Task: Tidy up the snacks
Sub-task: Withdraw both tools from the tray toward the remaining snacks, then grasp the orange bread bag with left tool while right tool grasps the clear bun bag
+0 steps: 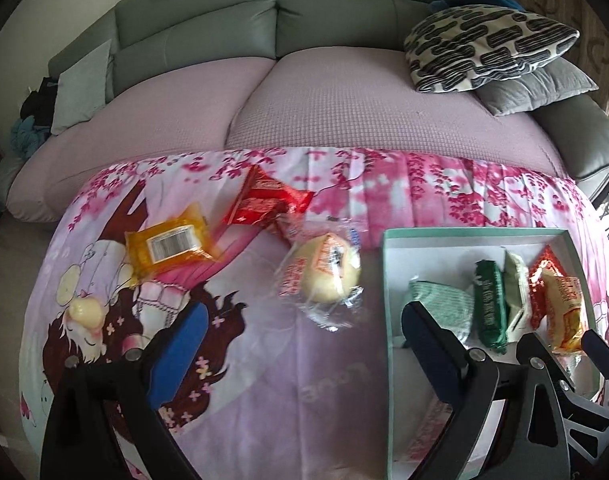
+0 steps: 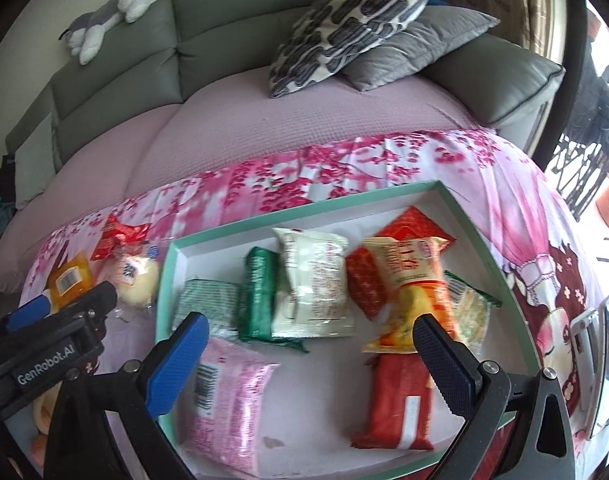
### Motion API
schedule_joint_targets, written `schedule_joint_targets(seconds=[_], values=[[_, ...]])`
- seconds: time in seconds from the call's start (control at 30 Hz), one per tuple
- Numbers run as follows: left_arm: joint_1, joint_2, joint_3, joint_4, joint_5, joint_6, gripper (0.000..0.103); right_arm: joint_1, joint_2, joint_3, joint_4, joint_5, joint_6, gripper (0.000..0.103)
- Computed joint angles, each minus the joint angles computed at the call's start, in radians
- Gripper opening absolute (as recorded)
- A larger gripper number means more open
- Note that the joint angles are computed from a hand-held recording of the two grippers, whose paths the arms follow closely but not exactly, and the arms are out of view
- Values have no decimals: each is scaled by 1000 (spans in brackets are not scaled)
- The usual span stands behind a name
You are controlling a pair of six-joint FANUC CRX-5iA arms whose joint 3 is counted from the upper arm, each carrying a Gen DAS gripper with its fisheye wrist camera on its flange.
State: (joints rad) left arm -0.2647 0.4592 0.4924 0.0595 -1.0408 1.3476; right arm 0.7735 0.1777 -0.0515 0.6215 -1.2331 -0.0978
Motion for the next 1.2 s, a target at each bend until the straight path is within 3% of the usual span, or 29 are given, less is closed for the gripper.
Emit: schedule_joint_targets(seconds=[0.6,1.2], values=[[120,-3,-57,-44,-30,34,98,31,161,197,-53,65,196,103],[239,66,-20,75,-80,-38,97,23,246,290,-100,61,229,103]])
